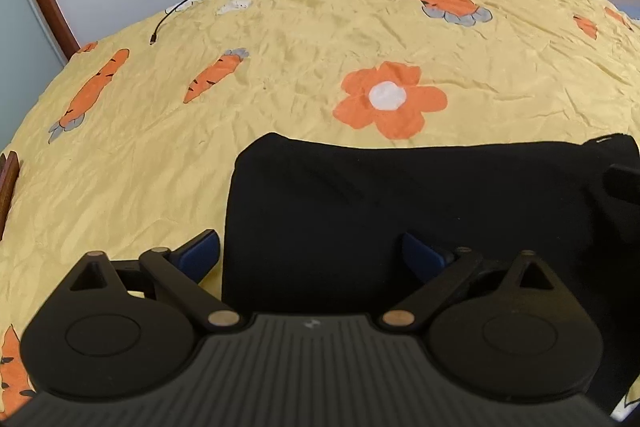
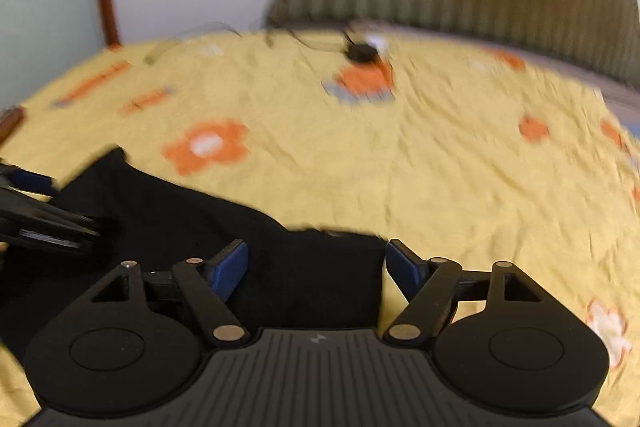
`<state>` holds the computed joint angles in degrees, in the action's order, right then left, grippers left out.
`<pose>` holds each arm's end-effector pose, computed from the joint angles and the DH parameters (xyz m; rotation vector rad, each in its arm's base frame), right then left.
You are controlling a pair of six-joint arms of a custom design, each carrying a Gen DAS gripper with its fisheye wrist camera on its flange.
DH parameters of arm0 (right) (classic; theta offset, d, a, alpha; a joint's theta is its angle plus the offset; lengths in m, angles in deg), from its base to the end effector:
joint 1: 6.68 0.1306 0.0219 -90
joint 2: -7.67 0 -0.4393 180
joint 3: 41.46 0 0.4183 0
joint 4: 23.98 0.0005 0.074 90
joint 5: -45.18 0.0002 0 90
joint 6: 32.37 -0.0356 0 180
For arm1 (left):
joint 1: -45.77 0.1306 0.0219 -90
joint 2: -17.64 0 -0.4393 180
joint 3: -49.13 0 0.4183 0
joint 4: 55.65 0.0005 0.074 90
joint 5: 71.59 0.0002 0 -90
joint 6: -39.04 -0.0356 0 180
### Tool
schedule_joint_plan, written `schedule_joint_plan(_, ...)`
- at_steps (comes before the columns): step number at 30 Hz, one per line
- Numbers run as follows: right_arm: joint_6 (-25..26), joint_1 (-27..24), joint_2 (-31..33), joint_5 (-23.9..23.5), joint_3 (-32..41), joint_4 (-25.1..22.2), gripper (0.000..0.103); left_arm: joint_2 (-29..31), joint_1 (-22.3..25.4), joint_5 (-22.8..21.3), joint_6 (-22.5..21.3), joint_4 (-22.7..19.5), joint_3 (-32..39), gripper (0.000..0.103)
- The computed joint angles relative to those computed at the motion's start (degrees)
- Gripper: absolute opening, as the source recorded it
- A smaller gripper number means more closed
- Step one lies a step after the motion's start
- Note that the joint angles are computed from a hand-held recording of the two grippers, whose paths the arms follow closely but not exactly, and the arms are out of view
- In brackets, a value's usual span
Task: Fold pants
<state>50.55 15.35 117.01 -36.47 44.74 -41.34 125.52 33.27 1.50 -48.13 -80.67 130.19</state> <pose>0.5907 0.2329 0.3096 -0.2195 2.2601 0.1026 0.5847 -0.1195 0.2749 0.0805 2.4362 0.2463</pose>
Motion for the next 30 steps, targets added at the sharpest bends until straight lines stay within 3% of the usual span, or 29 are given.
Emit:
schedule_joint_plan(3, 1.0, 0.9, 0.2, 0.9, 0.3, 0.5, 0.065, 0.2, 0.2, 0.1, 0.8, 0.1, -0.1, 0.103)
schedule_joint_plan(7, 4.6, 2.3, 3.4, 10.1, 2.7, 0.5, 0.064, 0.0, 0.4, 0.5, 1.9, 0.3, -0.5, 0.103)
schedule_joint_plan(9, 5.7, 1.8, 5.2, 10.2, 4.3, -1.0, 0.067, 0.2, 0.3, 0.2, 1.6, 0.4, -0.5, 0.103)
schedule_joint_plan(12, 2.2, 1.2, 5.0, 9.7, 4.3, -1.1, 0.072, 0.2, 0.2, -0.1, 1.3, 0.3, -0.3, 0.103)
schedule_joint_plan(16, 6.0, 2.5, 2.6, 13.7, 1.3, 4.3, 0.07, 0.4, 0.3, 0.0, 1.1, 0.6, -0.4, 0.103)
schedule_joint_plan(19, 7.2, 2.4, 1.9, 11.7, 0.9, 3.8, 0.056, 0.3, 0.4, 0.3, 1.6, 0.3, -0.3, 0.103)
schedule_joint_plan(21, 6.4, 2.1, 2.4, 10.7, 1.4, 2.4, 0.035, -0.3, 0.5, -0.4, 2.5, 0.3, -0.7, 0.103)
schedule_joint_plan(25, 4.9, 1.9, 1.8, 8.5, -0.1, 4.2, 0.032, -3.3, 1.4, 4.2, 2.8, 5.7, -3.7, 0.101)
schedule_joint_plan(28, 5.6, 1.9, 3.4, 8.8, 1.7, 2.1, 0.031, -2.6, 1.6, 9.2, 4.7, 3.9, -2.0, 0.101)
schedule_joint_plan(30, 6.0, 1.7, 5.7, 9.8, 4.3, -0.3, 0.031, -0.6, 1.0, 9.6, 5.5, 1.7, 0.2, 0.101)
